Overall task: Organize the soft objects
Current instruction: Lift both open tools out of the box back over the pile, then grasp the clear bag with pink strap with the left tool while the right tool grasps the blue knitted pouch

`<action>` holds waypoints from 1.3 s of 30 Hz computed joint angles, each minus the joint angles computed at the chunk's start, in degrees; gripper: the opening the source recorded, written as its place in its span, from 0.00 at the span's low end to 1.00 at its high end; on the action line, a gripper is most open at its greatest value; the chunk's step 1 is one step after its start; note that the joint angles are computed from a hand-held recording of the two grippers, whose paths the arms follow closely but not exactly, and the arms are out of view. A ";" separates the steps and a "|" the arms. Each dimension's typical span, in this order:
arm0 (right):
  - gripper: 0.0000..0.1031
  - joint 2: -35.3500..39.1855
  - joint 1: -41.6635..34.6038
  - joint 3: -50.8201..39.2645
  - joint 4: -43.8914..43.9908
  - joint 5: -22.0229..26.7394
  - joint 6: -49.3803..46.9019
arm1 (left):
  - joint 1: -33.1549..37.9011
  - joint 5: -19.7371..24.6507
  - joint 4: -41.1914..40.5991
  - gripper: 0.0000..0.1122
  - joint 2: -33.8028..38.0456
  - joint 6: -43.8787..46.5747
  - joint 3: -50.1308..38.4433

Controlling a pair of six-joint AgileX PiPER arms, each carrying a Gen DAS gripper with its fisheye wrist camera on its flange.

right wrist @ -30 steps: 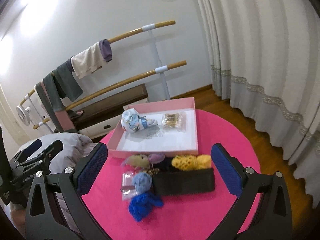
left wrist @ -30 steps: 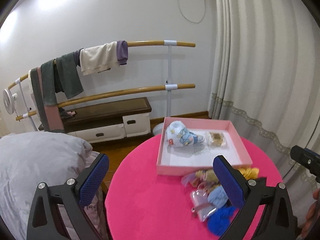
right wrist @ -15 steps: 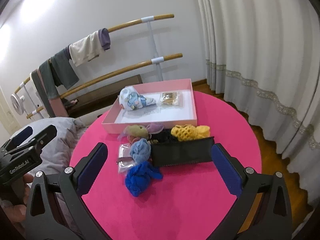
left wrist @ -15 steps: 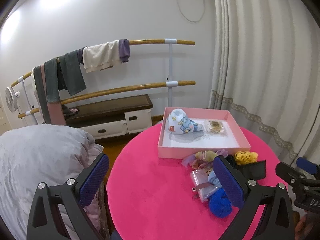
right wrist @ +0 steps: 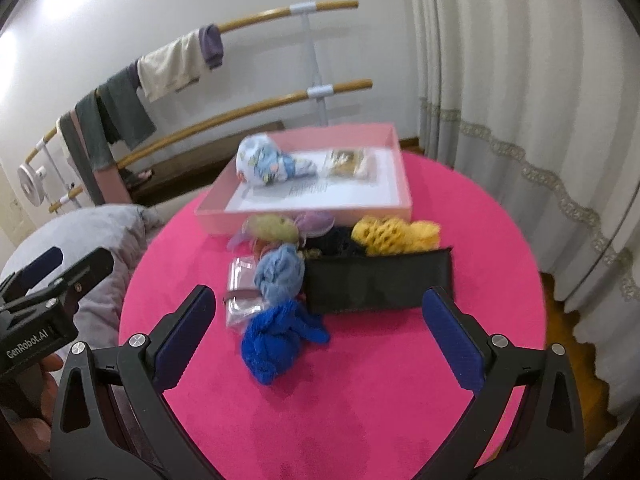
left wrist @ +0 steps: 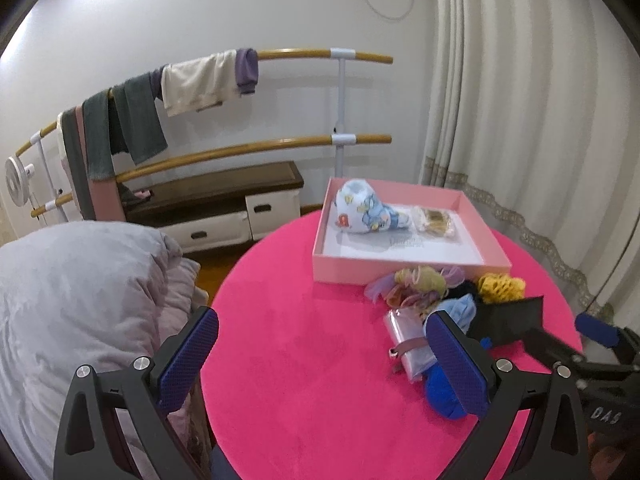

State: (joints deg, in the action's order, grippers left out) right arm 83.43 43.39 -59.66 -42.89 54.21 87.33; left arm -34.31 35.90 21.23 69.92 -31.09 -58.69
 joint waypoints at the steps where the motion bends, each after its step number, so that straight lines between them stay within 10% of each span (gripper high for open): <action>1: 1.00 0.69 -0.69 0.43 0.98 -1.47 -0.69 | 0.44 -0.36 -0.46 0.92 0.95 0.37 0.00; 14: 0.98 8.46 -8.03 4.30 12.92 -18.39 -11.95 | 5.08 -5.24 -6.05 0.92 15.16 5.07 -3.25; 20: 0.48 11.67 -10.35 5.19 17.75 -25.47 -18.91 | 6.29 -6.67 -9.44 0.92 20.20 8.74 -5.69; 35: 0.36 4.06 -11.16 9.57 15.49 -22.10 -17.70 | 4.53 -6.23 -22.85 0.91 31.50 20.21 -14.29; 39: 0.36 2.80 -12.23 10.74 15.24 -22.63 -17.06 | 3.26 -5.40 -22.84 0.75 35.92 20.33 -18.71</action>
